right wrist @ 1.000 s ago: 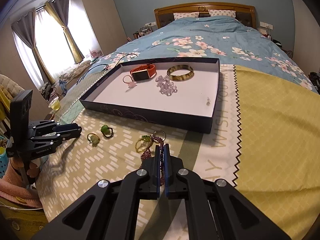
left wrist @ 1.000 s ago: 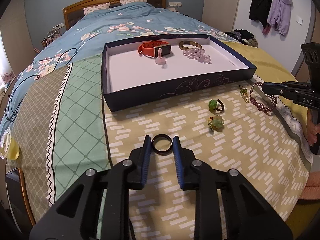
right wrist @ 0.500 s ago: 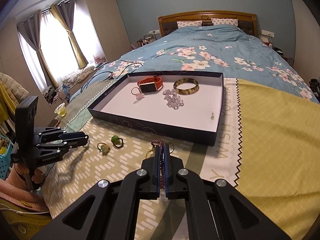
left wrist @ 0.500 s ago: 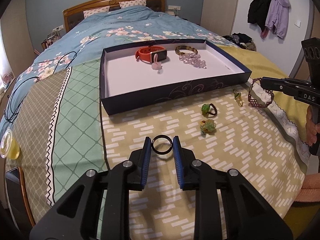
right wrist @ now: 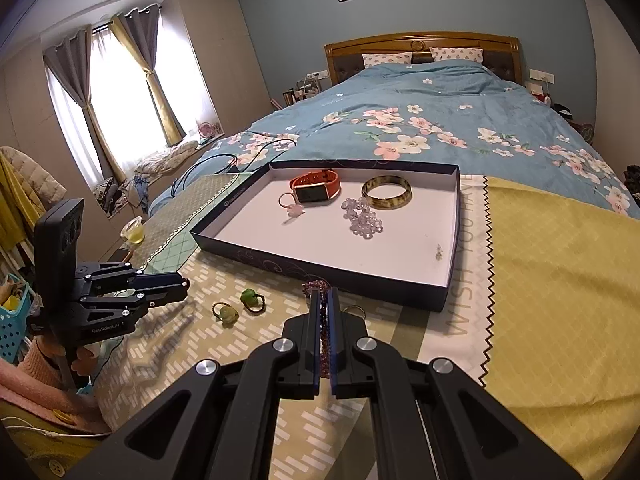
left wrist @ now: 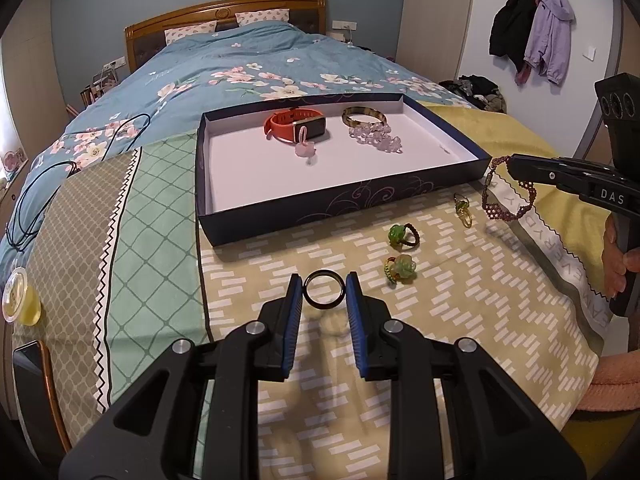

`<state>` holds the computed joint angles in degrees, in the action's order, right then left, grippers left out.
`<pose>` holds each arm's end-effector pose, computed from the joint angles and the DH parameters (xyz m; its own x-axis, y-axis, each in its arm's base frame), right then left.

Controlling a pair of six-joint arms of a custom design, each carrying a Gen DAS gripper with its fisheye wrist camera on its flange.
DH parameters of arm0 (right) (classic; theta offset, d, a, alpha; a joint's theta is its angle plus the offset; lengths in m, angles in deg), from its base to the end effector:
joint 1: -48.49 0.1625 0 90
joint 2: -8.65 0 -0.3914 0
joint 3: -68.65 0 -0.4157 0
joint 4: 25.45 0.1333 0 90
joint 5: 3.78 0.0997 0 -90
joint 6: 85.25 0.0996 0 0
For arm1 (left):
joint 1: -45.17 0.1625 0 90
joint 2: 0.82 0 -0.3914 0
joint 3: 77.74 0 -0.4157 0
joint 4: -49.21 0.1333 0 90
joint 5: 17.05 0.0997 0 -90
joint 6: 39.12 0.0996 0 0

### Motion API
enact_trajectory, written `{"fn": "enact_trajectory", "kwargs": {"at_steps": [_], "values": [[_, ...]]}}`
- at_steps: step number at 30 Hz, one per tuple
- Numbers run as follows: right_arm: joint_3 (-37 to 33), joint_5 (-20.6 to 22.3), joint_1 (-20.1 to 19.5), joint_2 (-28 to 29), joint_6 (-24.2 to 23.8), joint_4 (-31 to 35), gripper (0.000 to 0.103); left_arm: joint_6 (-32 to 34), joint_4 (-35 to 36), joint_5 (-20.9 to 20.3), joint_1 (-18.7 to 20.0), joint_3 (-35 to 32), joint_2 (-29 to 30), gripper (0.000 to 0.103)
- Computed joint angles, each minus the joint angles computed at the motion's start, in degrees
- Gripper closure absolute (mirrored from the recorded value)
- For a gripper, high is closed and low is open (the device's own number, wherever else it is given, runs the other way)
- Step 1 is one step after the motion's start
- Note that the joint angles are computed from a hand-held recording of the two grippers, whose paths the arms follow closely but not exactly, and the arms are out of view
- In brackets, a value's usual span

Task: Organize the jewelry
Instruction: 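Carry the red bracelet and black ring over the box tray with both tools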

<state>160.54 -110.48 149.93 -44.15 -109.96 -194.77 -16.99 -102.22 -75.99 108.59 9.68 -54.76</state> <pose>0.2408 -0.6624 0.2037 -0.8230 -0.3201 0.4693 -0.5454 0.6764 -0.4950 -0.1504 -0.7133 0.2210 -0.6610 0.4523 -0.5987 0.6955 0.6689 -0.2625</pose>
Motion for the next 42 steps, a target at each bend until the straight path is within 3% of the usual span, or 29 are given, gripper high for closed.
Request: {"fn": "enact_trajectory", "kwargs": {"at_steps": [42], "values": [[-10.46,3.7,1.0,5.55,-2.92,3.24,0.101,3.59,-2.96,-0.36,-1.38,-10.33,6.95,0.081]]}}
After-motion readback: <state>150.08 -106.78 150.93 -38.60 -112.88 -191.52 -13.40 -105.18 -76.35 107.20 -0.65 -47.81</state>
